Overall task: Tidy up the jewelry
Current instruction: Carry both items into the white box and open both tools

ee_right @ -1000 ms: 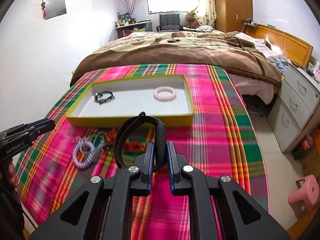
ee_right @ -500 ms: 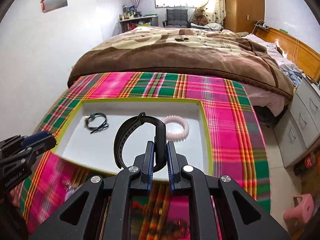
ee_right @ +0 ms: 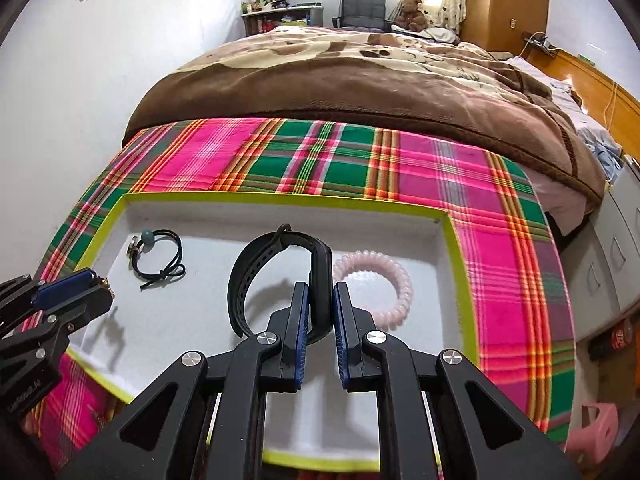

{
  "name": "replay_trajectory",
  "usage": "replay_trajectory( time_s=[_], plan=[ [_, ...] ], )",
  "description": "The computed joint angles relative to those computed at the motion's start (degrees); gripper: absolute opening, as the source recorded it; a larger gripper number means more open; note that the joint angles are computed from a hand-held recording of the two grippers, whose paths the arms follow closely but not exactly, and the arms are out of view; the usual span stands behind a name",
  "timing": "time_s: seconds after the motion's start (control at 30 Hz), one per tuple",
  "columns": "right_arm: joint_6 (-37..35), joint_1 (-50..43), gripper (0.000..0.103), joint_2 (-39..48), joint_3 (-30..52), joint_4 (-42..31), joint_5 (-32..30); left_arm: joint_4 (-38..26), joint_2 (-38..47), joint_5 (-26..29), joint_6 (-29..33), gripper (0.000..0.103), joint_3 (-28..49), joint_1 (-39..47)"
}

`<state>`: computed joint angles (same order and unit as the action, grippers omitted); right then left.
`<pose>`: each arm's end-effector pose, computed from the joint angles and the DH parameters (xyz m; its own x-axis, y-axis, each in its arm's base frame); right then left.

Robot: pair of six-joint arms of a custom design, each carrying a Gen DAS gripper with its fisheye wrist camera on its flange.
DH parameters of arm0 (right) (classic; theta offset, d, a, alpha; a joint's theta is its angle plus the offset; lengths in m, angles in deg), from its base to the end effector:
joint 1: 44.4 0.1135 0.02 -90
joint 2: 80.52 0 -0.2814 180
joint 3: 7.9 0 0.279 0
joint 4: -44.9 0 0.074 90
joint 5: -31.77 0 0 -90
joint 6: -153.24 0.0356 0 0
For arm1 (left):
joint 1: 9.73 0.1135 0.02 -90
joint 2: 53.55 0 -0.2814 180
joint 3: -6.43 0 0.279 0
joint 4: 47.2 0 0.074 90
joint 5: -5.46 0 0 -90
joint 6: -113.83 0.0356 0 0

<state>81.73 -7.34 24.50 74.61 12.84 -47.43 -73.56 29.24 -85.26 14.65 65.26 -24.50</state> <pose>0.3343 0.2441 0.1897 -0.7769 -0.1963 -0.5982 -0.2730 0.9612 0.0390 0.2995 -0.0785 0.1950 -0.7741 0.0391 -0.6319 0.1253 0.9878 -0.0923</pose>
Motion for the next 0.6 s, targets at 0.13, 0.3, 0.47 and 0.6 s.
replay_trajectory(
  time_s=[0.13, 0.3, 0.47, 0.6],
  plan=[
    [-0.2, 0.0, 0.013, 1.9, 1.8, -0.4, 0.3, 0.7, 1.1, 0.2, -0.2, 0.025, 0.1, 0.2],
    [-1.3, 0.0, 0.013, 3.4, 3.6, -1.1, 1.2, 0.4, 2.5, 0.1, -0.2, 0.025, 0.7, 0.0],
    [-1.5, 0.1, 0.013, 4.5, 4.9, -1.4, 1.6, 0.5, 3.5, 0.4, -0.4, 0.025, 1.1, 0.3],
    [-1.5, 0.2, 0.013, 4.9, 5.3, -1.2, 1.7, 0.4, 3.6, 0.4, -0.3, 0.025, 1.2, 0.4]
  ],
)
